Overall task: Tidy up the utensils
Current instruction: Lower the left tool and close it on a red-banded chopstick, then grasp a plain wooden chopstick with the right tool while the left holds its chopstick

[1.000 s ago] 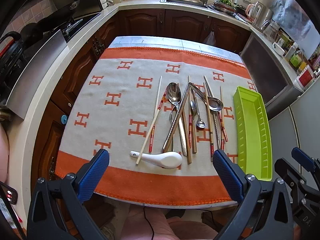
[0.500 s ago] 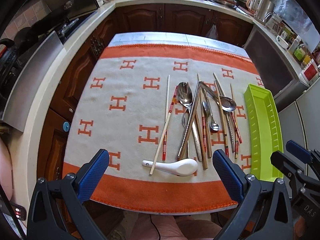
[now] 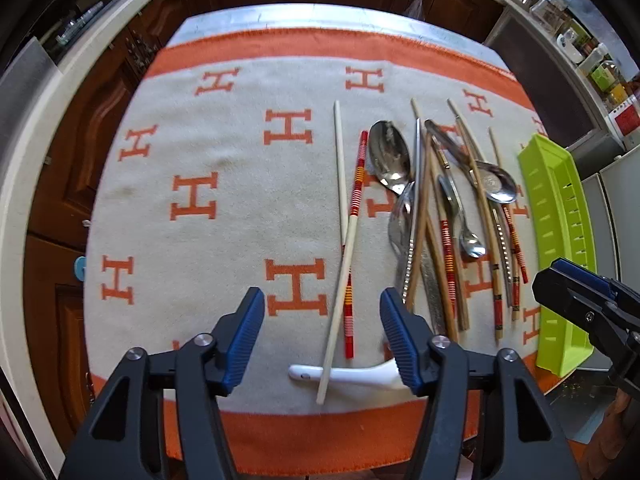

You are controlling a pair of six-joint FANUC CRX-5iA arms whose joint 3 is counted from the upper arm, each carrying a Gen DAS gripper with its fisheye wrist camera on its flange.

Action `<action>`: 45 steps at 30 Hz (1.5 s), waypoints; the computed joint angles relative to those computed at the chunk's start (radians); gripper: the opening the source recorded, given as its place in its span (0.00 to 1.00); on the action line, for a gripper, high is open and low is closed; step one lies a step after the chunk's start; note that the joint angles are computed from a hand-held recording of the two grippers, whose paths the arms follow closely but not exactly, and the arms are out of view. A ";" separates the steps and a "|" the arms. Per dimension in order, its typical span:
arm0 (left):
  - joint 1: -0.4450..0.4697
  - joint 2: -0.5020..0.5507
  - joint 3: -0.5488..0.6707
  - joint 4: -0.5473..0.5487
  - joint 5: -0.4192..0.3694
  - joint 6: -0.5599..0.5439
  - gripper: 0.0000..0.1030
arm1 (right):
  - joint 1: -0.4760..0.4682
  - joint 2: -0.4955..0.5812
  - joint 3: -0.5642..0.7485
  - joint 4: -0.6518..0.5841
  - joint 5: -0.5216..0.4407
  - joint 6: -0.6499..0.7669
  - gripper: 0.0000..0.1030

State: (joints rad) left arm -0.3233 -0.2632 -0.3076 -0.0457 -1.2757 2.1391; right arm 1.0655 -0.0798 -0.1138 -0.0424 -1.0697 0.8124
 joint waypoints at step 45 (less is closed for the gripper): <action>0.200 -0.021 -0.169 0.267 0.122 -0.281 0.04 | -0.149 0.230 0.108 -0.348 0.101 0.122 0.03</action>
State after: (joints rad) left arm -0.1235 -0.2843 -0.4763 0.2211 -1.1541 1.8580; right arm 0.9161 0.1502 -0.0053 -0.3901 -0.9684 0.9343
